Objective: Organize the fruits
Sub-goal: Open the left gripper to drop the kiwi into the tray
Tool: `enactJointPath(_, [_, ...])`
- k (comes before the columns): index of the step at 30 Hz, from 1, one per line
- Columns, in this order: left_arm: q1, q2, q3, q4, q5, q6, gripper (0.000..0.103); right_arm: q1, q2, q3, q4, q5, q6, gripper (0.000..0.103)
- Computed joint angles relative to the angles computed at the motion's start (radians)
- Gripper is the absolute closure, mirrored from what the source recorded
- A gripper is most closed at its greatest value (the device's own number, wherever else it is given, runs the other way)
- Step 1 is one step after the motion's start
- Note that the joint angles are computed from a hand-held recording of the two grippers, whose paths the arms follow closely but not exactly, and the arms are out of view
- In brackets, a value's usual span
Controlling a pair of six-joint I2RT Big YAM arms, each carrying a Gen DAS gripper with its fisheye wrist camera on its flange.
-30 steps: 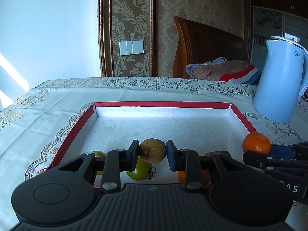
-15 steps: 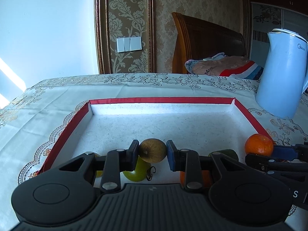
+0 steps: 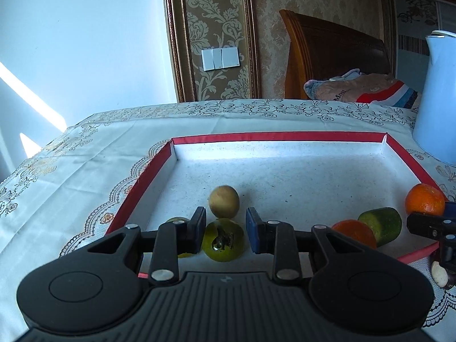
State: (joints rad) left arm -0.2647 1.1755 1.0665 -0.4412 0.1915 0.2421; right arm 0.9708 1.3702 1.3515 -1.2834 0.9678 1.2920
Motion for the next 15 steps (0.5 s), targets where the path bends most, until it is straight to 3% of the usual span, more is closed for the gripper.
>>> enactJointPath(5, [0.003, -0.032, -0.026, 0.015, 0.088, 0.027, 0.073, -0.006, 0.007, 0.002, 0.036, -0.01, -0.027, 0.065])
enactJointPath(15, [-0.015, -0.047, -0.051, 0.049, 0.062, 0.031, 0.073, -0.009, 0.008, -0.009, 0.078, -0.02, -0.047, 0.065])
